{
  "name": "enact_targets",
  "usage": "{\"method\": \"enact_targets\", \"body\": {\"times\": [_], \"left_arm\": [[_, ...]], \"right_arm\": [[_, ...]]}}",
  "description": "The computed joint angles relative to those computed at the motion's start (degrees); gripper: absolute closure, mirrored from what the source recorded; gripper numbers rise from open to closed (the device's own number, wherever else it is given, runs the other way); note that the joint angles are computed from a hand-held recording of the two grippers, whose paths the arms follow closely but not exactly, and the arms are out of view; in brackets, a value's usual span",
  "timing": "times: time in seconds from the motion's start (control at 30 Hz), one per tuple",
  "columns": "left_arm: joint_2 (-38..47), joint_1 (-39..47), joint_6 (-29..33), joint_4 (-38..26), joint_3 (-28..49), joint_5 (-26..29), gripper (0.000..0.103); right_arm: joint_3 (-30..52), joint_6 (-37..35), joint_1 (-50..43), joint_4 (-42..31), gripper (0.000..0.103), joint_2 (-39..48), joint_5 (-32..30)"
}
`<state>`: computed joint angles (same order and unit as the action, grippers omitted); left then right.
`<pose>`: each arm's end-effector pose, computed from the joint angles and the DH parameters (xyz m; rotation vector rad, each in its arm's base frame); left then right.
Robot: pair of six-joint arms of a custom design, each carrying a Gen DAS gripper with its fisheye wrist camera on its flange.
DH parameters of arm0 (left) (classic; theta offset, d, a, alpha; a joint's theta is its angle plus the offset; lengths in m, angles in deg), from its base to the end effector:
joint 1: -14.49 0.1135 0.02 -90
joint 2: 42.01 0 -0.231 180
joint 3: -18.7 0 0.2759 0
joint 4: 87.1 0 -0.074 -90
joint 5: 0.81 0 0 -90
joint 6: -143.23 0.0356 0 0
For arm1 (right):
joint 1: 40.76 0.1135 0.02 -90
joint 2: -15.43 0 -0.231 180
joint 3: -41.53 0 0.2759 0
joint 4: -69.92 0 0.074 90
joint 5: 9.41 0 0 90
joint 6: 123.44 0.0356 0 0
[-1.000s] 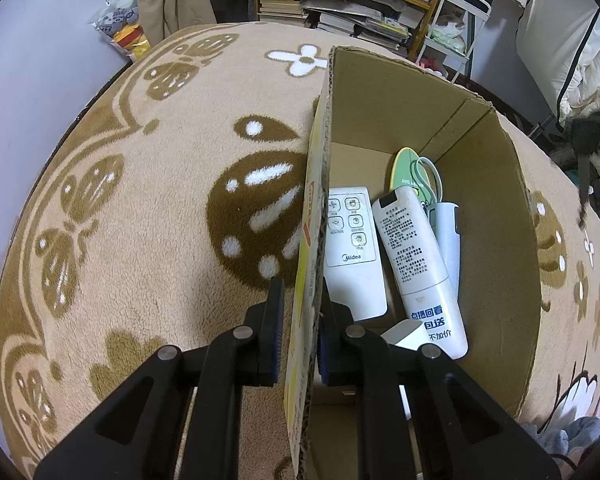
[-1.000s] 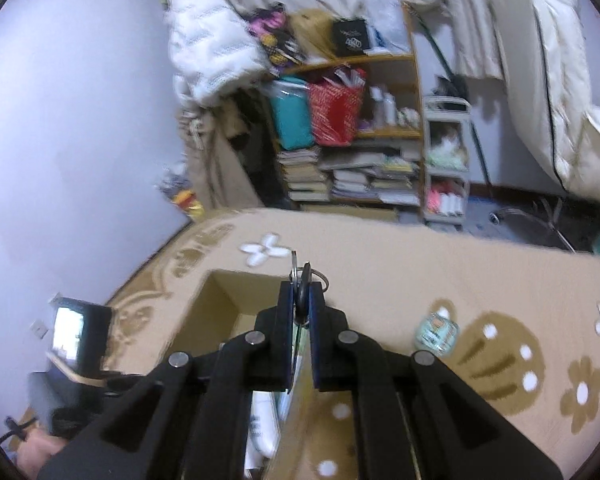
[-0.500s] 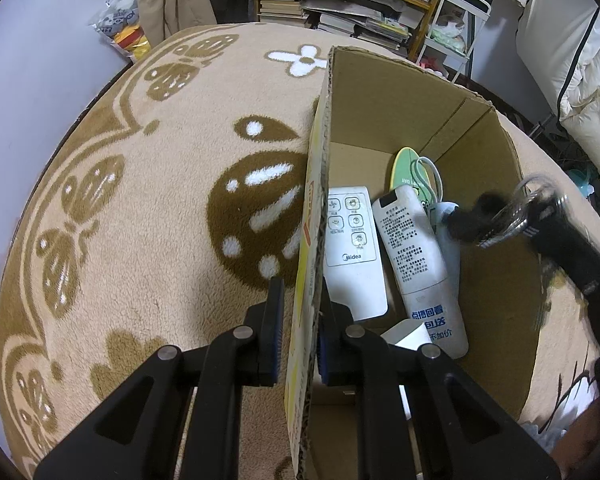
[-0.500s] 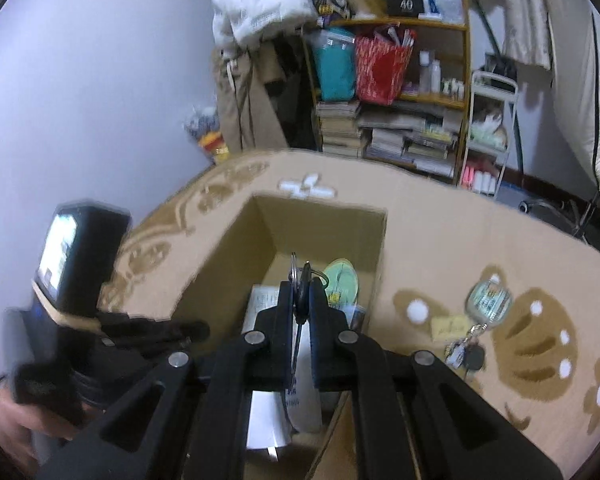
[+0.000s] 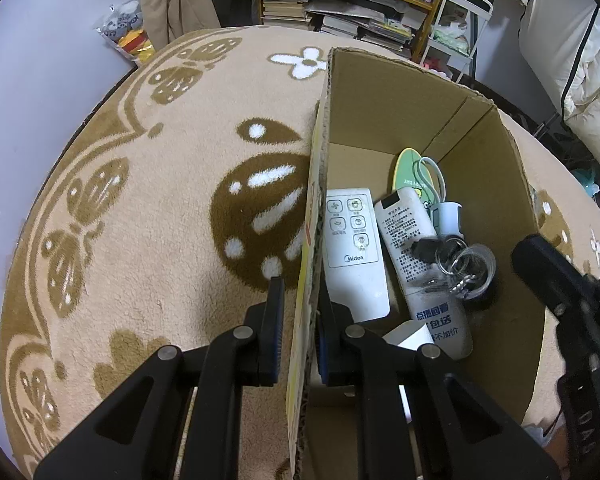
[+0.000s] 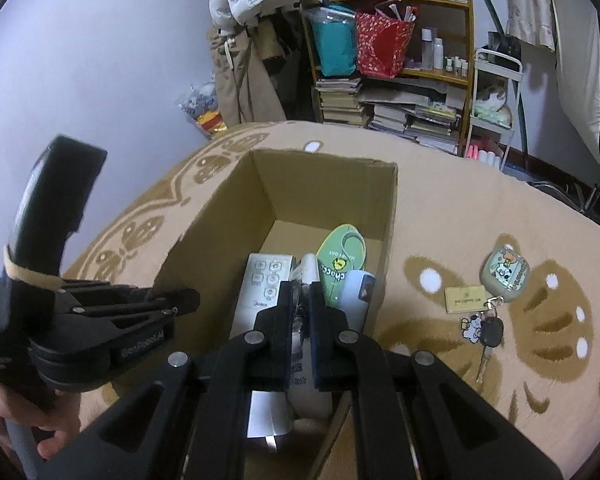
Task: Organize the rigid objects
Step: 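Drop the keys into the box onto the lotion tube and open the right gripper, then move the right gripper to the black key fob and grasp it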
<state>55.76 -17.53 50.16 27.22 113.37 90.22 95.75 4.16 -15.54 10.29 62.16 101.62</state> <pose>0.3103 -0.1948 0.2253 0.7015 2.6985 -0.1813 0.1873 0.0741 0.2330 0.4098 2.3646 0.0487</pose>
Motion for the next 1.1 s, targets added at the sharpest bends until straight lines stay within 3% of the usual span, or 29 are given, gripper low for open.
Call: {"method": "enact_targets", "body": {"times": [0.17,0.2,0.3,0.43,0.57,0.83,1.1], "left_arm": [[-0.50,-0.27,-0.21,0.49,-0.63,-0.53,0.090],[-0.48,-0.34,-0.16,0.46,-0.59,-0.67,0.090],[-0.51,-0.43,-0.19,0.41,-0.59,-0.88,0.090],[-0.44,-0.57,-0.18,0.26,-0.41,-1.17,0.090],[-0.47,-0.60,-0.10,0.29,-0.46,-1.26,0.090],[-0.24,-0.75,0.28,0.15,-0.12,-2.06,0.090],[-0.11,-0.65,0.67,0.54,-0.24,-2.20,0.090]], "right_arm": [[-0.41,-0.03,-1.29,-0.51,0.092,-3.03,-0.35],[-0.49,-0.26,-1.73,-0.58,0.087,-3.76,-0.37],[-0.34,-1.34,-4.21,-1.54,0.054,-5.84,0.32],[-1.28,-2.31,-7.92,-2.76,0.034,-8.72,1.06],[-2.24,-3.25,-10.96,-4.56,0.027,-9.24,3.63],[-8.11,-6.06,-20.40,-3.84,0.005,-13.25,0.66],[-14.25,-11.76,-27.43,-0.72,0.004,-15.34,-4.30]]}}
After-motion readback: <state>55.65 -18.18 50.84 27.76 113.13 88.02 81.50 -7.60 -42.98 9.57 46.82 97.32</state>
